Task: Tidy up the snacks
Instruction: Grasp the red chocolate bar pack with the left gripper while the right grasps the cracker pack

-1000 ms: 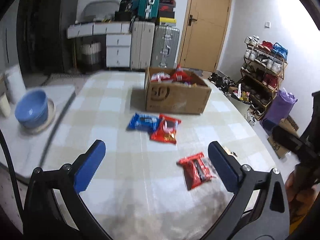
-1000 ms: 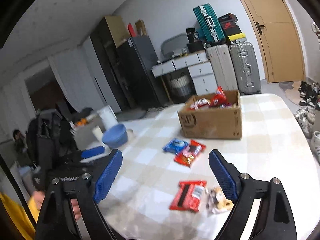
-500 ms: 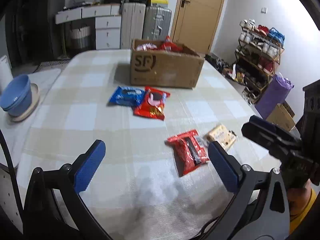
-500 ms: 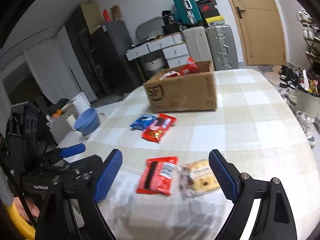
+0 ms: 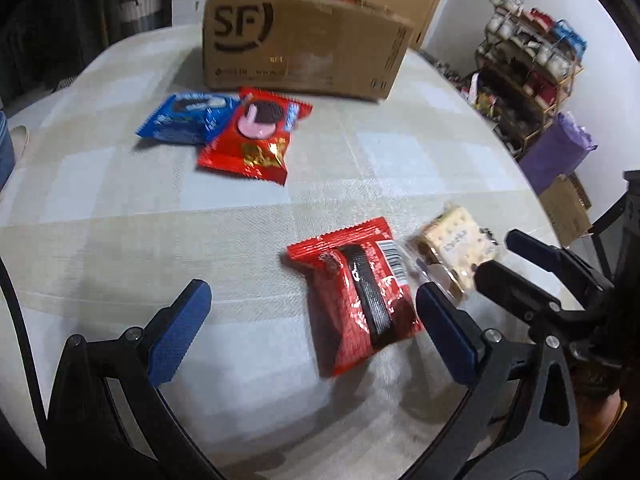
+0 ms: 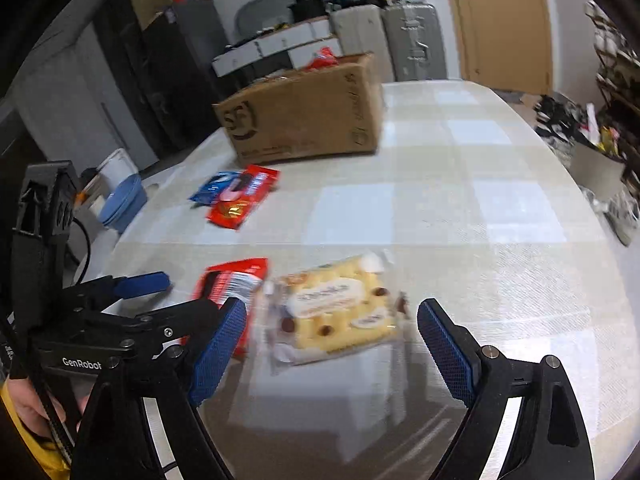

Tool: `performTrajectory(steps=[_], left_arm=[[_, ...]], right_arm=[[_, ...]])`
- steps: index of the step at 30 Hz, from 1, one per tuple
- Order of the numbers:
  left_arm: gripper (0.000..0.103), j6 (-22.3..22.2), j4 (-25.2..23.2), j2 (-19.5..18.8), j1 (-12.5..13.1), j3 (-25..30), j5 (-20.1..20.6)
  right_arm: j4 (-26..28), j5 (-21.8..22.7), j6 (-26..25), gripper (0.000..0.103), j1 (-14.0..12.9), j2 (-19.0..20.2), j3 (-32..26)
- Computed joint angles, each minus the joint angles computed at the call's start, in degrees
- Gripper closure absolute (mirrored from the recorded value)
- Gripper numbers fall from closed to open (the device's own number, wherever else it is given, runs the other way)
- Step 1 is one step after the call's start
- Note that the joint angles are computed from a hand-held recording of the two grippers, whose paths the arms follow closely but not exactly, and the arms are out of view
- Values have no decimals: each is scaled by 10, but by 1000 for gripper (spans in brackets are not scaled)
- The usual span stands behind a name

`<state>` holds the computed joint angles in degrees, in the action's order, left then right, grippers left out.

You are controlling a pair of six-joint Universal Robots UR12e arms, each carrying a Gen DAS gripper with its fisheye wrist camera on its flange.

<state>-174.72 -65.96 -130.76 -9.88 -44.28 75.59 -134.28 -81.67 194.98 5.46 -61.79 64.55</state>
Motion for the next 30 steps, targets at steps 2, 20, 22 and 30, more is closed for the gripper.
performTrajectory(steps=[2,20,22,30], left_arm=[[1,1,-15,-14,-5,20,7],[59,49,66,-14,-13,-5,51],[59,52,61,-12,-7,-7,30],[59,56,77,13,10,-49,-7]], right_arm=[[-4,1,6,13,-3,-2,6],[60,-3,-50,13,4,18,-35],[78,-12,-67,13,9,25,-48],[135,-83,-115,13,27,51,-95]])
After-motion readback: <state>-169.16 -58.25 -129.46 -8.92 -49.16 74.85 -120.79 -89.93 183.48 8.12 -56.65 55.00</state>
